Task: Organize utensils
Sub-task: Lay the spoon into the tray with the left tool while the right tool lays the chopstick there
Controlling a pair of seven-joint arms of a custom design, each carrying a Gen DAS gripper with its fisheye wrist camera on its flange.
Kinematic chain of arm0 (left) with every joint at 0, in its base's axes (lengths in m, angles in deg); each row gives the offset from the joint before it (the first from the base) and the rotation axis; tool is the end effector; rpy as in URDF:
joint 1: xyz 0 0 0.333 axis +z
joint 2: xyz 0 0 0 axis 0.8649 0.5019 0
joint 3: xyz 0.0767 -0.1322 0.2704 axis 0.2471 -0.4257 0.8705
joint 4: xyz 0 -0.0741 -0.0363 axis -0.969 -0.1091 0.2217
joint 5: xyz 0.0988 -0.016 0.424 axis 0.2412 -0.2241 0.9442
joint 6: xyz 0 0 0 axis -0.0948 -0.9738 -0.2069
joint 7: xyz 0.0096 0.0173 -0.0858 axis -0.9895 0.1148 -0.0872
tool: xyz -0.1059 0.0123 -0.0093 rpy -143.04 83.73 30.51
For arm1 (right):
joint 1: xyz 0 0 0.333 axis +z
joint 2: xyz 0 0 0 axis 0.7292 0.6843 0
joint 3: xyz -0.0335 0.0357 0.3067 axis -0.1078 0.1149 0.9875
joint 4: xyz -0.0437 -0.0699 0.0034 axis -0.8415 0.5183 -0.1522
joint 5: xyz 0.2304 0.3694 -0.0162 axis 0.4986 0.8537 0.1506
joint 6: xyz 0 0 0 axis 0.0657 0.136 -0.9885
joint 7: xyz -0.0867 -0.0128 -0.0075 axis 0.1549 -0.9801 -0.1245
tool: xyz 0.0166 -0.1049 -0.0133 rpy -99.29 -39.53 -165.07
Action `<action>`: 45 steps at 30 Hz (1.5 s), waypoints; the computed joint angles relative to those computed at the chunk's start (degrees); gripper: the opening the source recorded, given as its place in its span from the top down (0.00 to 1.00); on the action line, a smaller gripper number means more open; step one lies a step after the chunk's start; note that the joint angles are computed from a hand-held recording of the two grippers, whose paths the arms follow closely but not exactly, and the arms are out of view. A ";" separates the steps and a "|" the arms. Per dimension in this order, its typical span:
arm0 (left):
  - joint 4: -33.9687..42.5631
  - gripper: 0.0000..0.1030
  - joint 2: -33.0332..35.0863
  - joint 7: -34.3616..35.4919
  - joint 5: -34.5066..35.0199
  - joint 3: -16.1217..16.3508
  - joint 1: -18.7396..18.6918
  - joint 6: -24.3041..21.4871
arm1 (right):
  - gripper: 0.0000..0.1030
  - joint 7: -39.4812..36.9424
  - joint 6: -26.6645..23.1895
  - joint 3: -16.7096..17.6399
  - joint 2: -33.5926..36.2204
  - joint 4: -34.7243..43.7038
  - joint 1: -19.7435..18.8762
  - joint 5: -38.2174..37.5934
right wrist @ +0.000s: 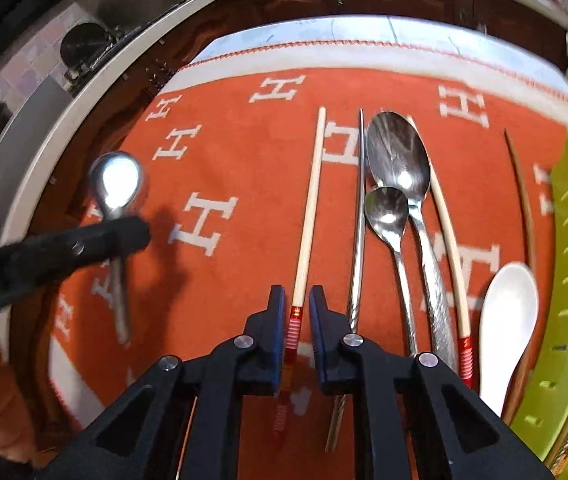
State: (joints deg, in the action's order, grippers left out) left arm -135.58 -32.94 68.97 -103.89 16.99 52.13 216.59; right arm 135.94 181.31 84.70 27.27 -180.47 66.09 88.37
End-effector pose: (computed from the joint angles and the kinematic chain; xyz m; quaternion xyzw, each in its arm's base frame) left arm 0.5759 -0.1767 0.4503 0.7448 -0.6111 0.2680 0.0053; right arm 0.6257 0.3350 0.3991 -0.8079 0.5501 -0.0314 0.2088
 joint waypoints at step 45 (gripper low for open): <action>33.41 0.94 21.25 -5.45 21.31 -5.16 -16.23 -19.39 | 0.94 2.17 7.83 -15.11 -33.22 -34.20 -5.63 15.29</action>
State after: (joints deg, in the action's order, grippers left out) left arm -102.16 -11.69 63.52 -82.57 11.83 35.90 197.21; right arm 138.11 189.14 69.59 -5.95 -214.67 60.46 103.66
